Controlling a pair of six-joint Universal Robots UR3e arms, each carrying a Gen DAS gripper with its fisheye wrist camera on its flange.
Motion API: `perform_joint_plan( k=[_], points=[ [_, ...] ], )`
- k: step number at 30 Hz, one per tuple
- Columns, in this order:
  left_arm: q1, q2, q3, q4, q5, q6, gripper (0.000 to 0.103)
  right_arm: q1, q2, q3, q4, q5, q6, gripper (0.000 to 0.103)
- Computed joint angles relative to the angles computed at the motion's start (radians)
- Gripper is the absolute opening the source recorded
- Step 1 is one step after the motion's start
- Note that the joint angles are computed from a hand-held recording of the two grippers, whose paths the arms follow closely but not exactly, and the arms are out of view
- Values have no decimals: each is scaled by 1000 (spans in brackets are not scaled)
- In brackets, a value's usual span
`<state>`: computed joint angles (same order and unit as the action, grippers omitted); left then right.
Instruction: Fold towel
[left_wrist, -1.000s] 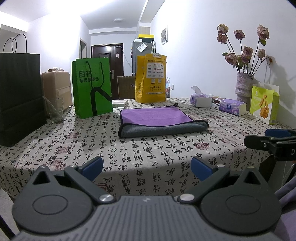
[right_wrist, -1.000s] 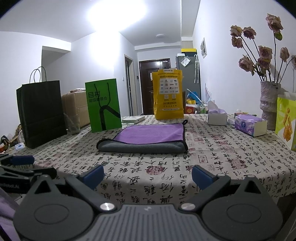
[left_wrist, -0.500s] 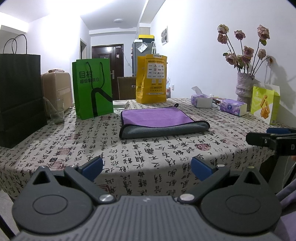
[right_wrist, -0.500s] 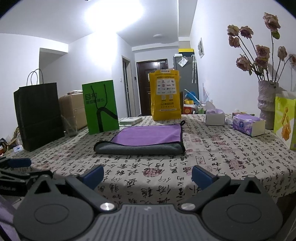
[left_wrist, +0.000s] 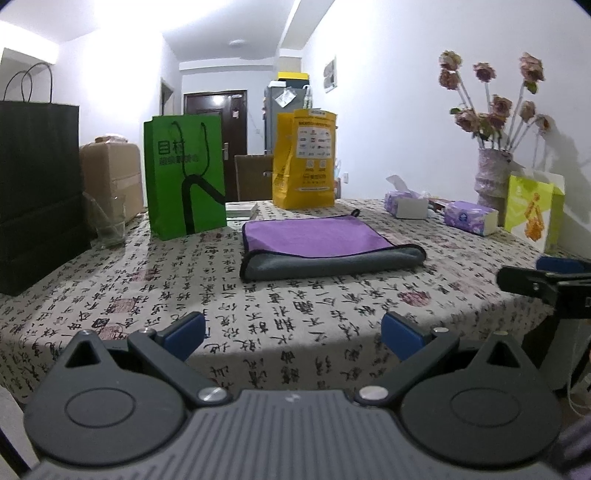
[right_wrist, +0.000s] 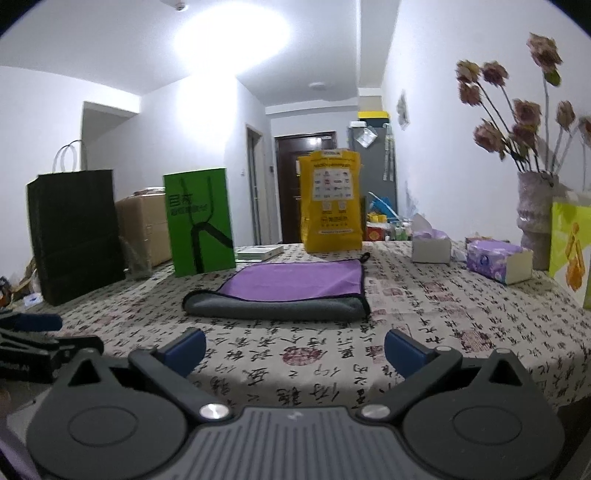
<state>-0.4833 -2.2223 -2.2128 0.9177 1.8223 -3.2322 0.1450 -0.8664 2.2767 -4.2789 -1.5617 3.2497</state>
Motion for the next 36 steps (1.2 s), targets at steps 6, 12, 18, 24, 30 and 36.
perform_joint_plan(
  k=[6,12,18,24,30,36],
  points=[
    [51,-46,69,-19,-59,3,103,-40,49,-61,9,9,11,103],
    [116,-55,187,-165,-115,-65,103,-112,103,-140,21,65,31,103],
    [165,-131,331,-191,-172,-34,103,-183,169,-275,63,147,32,103],
    [200,-195,514,-327,-223,47,103,-208,167,-447,299,212,-75,103],
    [262,-263,740,-522,-357,121,95,-227,228,-731,599,264,-126,84],
    [270,-382,1090,-874,-311,96,65,-252,338,-1059,911,311,-213,62]
  ],
)
